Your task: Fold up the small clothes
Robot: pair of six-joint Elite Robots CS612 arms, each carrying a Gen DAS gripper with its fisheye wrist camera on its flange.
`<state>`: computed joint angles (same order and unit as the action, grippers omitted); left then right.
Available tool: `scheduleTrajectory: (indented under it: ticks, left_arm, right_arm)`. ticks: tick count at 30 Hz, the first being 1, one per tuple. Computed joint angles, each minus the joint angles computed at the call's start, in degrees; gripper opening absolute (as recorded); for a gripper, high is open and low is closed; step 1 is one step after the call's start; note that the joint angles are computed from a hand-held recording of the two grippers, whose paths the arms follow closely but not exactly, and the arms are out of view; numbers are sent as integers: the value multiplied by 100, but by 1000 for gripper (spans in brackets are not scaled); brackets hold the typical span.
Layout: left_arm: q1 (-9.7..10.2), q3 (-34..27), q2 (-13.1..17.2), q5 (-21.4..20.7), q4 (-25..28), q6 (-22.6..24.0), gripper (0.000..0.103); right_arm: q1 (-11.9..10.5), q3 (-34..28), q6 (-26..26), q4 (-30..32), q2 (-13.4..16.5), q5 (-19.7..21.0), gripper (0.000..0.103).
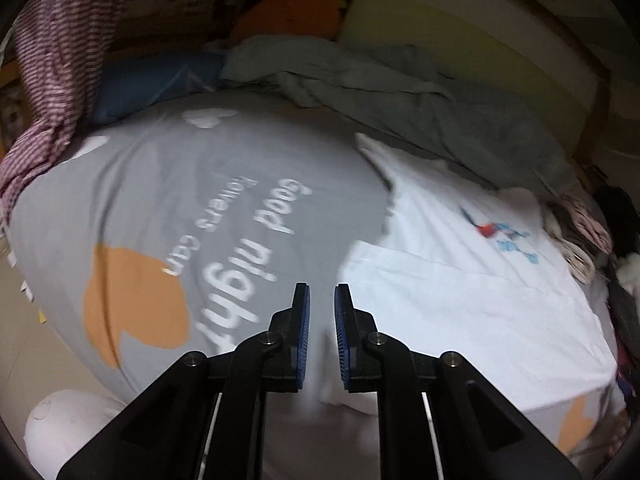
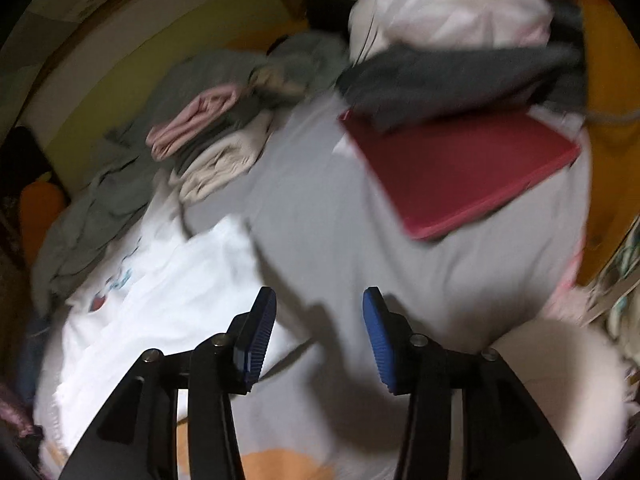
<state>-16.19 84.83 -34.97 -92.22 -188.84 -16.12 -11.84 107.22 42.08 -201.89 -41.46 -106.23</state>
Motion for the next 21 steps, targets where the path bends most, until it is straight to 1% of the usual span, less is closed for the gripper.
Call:
scheduleTrajectory:
  ticks: [2, 5, 7, 8, 9, 10, 11, 13, 15, 19, 21]
  left_arm:
    - [-20, 56, -17, -256, 3, 146, 17]
    - [-98, 161, -51, -490, -14, 488, 19]
    - [-147, 240, -90, -601, 43, 597, 20]
    - [-150, 285, -104, -701, 52, 580, 24]
    - [-151, 343, -106, -793, 10, 475, 27]
    - [-156, 407, -106, -801, -65, 318, 36]
    - [-154, 464, -98, -787, -148, 125, 49]
    - [-118, 495, -37, -928, -249, -282, 51]
    - [-75, 424, 21, -1172, -74, -571, 51]
    - [-8, 298, 164, -1632, -61, -1100, 51]
    - [30, 158, 292, -1898, -119, -1512, 51]
  right_arm:
    - [-2, 27, -106, -109, -25, 1, 50]
    - [-15, 25, -426, -206, -47, 278, 51]
    - [-48, 9, -701, -144, -70, 727, 51]
    - [-83, 6, -796, -107, -76, 1105, 51]
    - [-108, 6, -802, -79, -69, 1407, 51]
    - [-123, 32, -772, -61, -69, 1592, 51]
    - [-141, 37, -693, -5, -51, 1784, 51]
    - [-163, 47, -551, 18, 0, 1901, 51]
    - [-185, 35, -238, 124, 54, 1849, 51]
    - [-360, 91, 415, -284, 205, 2406, 52]
    - [-436, 79, 735, -605, 312, 2657, 56]
